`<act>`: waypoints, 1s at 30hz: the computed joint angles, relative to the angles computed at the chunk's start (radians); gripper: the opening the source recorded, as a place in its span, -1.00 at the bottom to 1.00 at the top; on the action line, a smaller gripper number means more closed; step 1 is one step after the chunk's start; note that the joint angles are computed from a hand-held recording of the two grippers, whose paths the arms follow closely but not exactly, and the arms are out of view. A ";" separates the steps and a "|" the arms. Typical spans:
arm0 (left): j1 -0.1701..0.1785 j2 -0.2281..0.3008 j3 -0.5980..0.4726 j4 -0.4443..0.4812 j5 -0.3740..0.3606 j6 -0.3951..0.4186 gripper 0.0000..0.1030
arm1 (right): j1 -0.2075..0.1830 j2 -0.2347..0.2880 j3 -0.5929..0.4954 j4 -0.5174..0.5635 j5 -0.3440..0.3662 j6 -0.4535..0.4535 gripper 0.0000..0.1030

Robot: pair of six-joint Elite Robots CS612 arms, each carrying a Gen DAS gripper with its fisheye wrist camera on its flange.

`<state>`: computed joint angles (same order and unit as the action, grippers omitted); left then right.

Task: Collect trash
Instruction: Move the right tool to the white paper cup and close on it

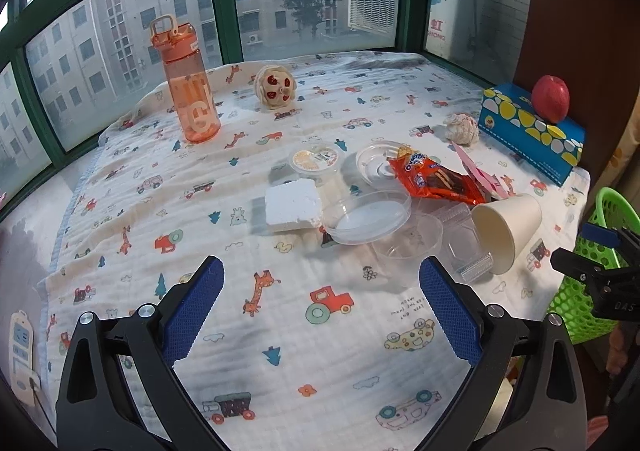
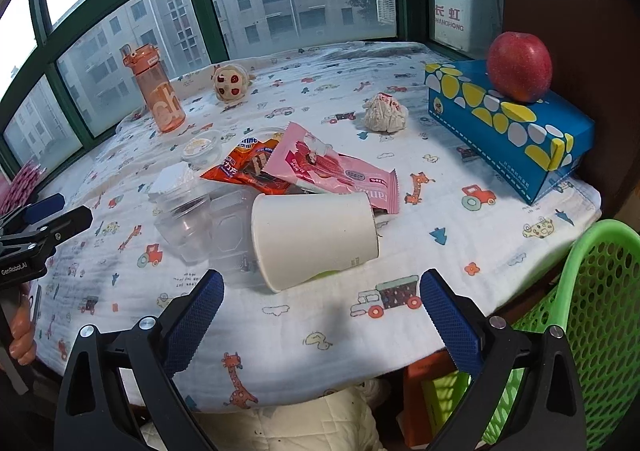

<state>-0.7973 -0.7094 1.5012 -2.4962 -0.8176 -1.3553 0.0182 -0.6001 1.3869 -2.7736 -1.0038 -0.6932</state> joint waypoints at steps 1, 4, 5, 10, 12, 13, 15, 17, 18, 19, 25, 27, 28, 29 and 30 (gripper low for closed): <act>0.002 0.001 0.003 -0.008 -0.007 0.005 0.84 | 0.002 0.006 -0.011 0.013 0.000 -0.007 0.85; 0.009 0.006 0.011 -0.045 -0.028 0.025 0.79 | 0.009 0.023 -0.039 0.035 -0.004 -0.017 0.85; 0.011 0.007 0.013 -0.054 -0.032 0.031 0.77 | 0.012 0.028 -0.048 0.041 -0.010 -0.019 0.85; 0.020 0.018 0.011 -0.093 -0.048 0.076 0.69 | 0.022 0.048 -0.081 0.060 -0.026 -0.038 0.85; 0.024 0.022 0.011 -0.117 -0.055 0.096 0.64 | 0.023 0.053 -0.092 0.072 -0.028 -0.041 0.85; 0.027 0.023 0.010 -0.132 -0.061 0.105 0.63 | 0.023 0.055 -0.097 0.082 -0.026 -0.045 0.85; 0.032 0.027 0.009 -0.153 -0.073 0.118 0.61 | 0.025 0.061 -0.107 0.088 -0.027 -0.050 0.85; 0.037 0.031 0.004 -0.164 -0.082 0.132 0.59 | 0.026 0.068 -0.118 0.101 -0.025 -0.056 0.85; 0.039 0.034 0.002 -0.176 -0.088 0.140 0.59 | 0.027 0.072 -0.126 0.114 -0.023 -0.059 0.85; 0.041 0.035 0.003 -0.192 -0.093 0.150 0.56 | 0.027 0.075 -0.134 0.131 -0.016 -0.063 0.85; 0.056 0.050 -0.016 -0.234 -0.121 0.197 0.48 | 0.026 0.078 -0.148 0.174 0.010 -0.070 0.64; 0.060 0.057 -0.030 -0.226 -0.128 0.212 0.48 | 0.026 0.076 -0.146 0.177 0.014 -0.069 0.56; 0.063 0.061 -0.035 -0.232 -0.137 0.219 0.48 | 0.026 0.075 -0.143 0.169 0.012 -0.064 0.49; 0.066 0.064 -0.039 -0.241 -0.144 0.229 0.46 | 0.026 0.075 -0.144 0.171 0.012 -0.061 0.44; 0.068 0.068 -0.045 -0.240 -0.147 0.237 0.45 | 0.025 0.076 -0.146 0.178 0.018 -0.056 0.42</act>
<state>-0.7297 -0.6417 1.4562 -2.7365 -0.9645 -1.1180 0.0436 -0.5242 1.2410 -2.5953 -0.9862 -0.7490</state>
